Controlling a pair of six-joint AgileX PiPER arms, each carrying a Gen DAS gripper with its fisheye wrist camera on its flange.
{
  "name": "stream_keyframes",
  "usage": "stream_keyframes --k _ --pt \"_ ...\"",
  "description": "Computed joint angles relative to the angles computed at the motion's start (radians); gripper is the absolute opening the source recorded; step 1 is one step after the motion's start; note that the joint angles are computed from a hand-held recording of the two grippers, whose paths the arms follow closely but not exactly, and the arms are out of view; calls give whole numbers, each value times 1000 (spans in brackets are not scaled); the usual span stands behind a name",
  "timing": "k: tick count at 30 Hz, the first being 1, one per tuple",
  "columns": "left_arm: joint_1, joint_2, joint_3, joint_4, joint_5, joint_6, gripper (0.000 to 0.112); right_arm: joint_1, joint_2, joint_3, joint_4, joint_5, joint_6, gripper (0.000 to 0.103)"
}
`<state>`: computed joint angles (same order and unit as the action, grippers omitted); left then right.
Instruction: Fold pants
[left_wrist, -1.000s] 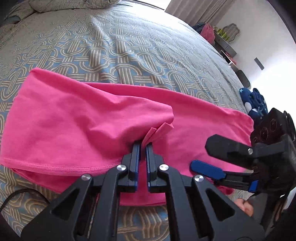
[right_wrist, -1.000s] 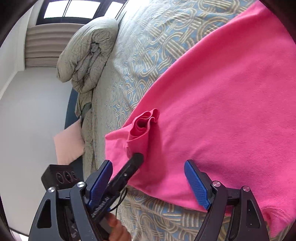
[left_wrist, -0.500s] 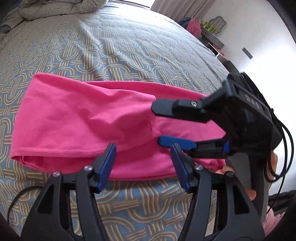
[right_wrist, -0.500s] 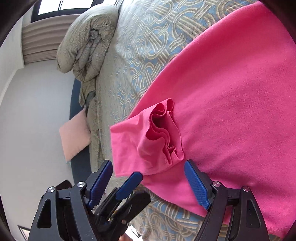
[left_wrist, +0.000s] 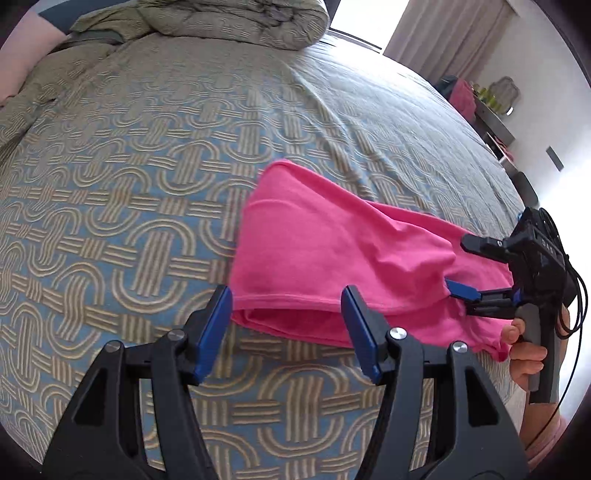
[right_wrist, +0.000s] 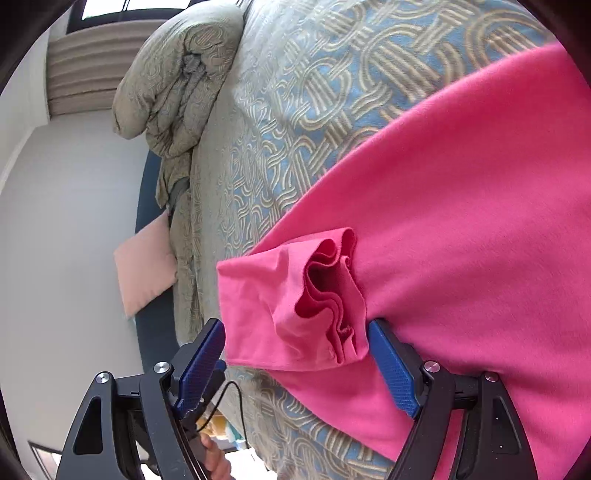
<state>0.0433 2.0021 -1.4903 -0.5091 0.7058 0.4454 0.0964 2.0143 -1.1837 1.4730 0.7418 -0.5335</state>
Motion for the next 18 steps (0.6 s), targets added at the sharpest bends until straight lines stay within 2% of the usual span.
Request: stream_keyframes --k 5,6,7,8,9,11,14,18 --pt "32 -5 10 -30 -20 8 62 61 59 -156 -136 -27 97 81" --pt "33 -4 11 -31 -21 9 62 71 69 -181 -146 -22 102 71" --pt "32 -6 18 -32 -25 11 62 81 79 -208 -162 -17 116 50" --pt "31 -9 22 -33 -27 13 62 91 82 -224 -191 -20 137 38" --pt "30 -11 27 -34 -31 17 62 104 85 -246 -247 -33 184 17" --pt "28 -6 18 -27 -30 13 62 127 81 -266 -337 -70 267 13" --pt "37 8 1 -23 -23 14 62 135 66 -259 -371 -94 299 9" --pt "49 19 -15 -43 -3 23 62 136 -43 -194 -416 -141 296 9"
